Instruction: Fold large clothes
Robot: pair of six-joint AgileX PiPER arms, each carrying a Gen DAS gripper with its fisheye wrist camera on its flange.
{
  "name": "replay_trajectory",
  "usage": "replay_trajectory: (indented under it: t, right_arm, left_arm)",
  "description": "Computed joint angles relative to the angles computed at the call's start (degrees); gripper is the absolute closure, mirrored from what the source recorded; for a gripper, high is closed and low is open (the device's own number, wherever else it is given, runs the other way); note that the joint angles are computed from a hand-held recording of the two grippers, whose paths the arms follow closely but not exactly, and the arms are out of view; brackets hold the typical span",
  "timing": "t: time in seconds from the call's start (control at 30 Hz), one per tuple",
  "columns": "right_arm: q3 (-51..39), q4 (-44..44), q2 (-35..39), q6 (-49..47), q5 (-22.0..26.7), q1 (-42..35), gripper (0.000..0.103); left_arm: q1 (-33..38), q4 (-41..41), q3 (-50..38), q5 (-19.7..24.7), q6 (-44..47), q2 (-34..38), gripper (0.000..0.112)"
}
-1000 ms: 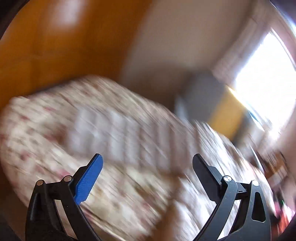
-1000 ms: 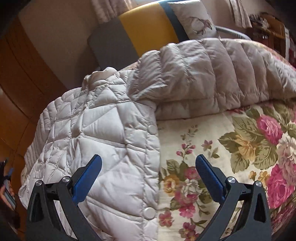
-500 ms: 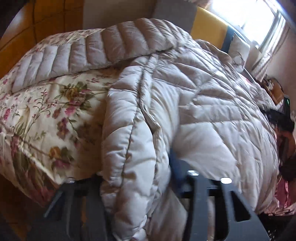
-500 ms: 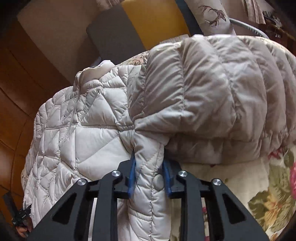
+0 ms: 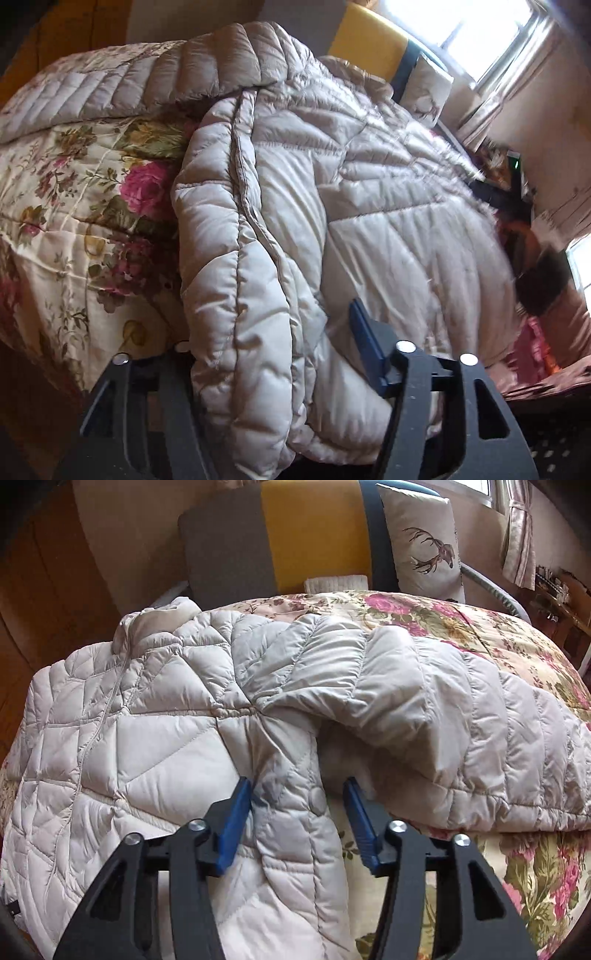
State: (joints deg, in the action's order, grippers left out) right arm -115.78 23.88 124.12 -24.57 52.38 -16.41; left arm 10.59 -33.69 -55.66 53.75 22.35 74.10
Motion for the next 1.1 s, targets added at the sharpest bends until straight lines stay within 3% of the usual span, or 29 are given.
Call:
replay_trajectory:
  t: [0.03,0.1,0.13,0.2,0.3,0.37,0.43,0.53,0.7,0.9,0.93,1.0,1.07,1.1]
  right_arm:
    - [3.8,-2.7,-2.9,2.2,-4.1,0.3,0.024]
    - [11.9,-10.8,-8.8,9.8,-14.0,1.9,0.006]
    - [14.7,-14.3,-11.1,12.9,-17.8,2.7,0.004]
    - [16.7,-14.7,-13.0,12.5,-20.4,3.6,0.002]
    - [15.6,-5.5,-12.1,2.3,-17.9,4.4,0.002]
    - [15.3,-4.3,-10.6,-0.5,-17.0,5.9,0.002]
    - [16.0,-10.6,-9.5,3.6,-18.4,8.4,0.002]
    - [16.0,-15.6,-7.0,8.1,-18.8,10.2,0.002]
    - [14.7,-10.9,-4.7,5.9,-17.1,8.9,0.002]
    - [14.3,-11.4,-3.9,6.3,-16.7,8.7,0.002]
    - [14.4,-11.9,-4.0,6.7,-16.9,8.9,0.002]
    - [14.6,-12.5,-4.2,7.1,-16.9,9.0,0.002]
    - [14.3,-12.7,-4.0,7.3,-16.6,9.1,0.002]
    - [14.1,-12.6,-3.9,7.3,-16.5,9.1,0.002]
  left_arm:
    - [3.3,-3.4,-0.9,2.2,3.3,-0.2,0.04]
    - [7.9,-7.7,-0.8,5.1,6.9,-1.7,0.037]
    - [8.3,-9.7,-0.3,5.1,7.7,-1.9,0.034]
    - [11.4,-12.8,-1.0,5.7,9.3,-1.7,0.031]
    - [14.6,-14.9,-3.0,1.8,9.4,0.4,0.028]
    - [15.4,-13.4,-6.0,-2.7,3.7,4.1,0.027]
    - [16.5,-13.8,-8.6,-5.7,-1.6,8.4,0.027]
    - [20.2,-21.4,-11.5,-8.8,-4.9,15.8,0.027]
    - [22.2,-19.2,-17.6,-17.6,-14.9,24.0,0.028]
    - [23.7,-27.2,-23.2,-24.7,-13.2,32.0,0.028]
    - [23.4,-28.5,-23.5,-26.8,-12.7,32.6,0.03]
    - [22.5,-26.7,-26.5,-28.5,-15.2,35.1,0.045]
    - [23.8,-24.8,-29.0,-25.3,-17.9,37.2,0.091]
    - [24.6,-27.3,-30.1,-23.4,-17.2,38.5,0.101]
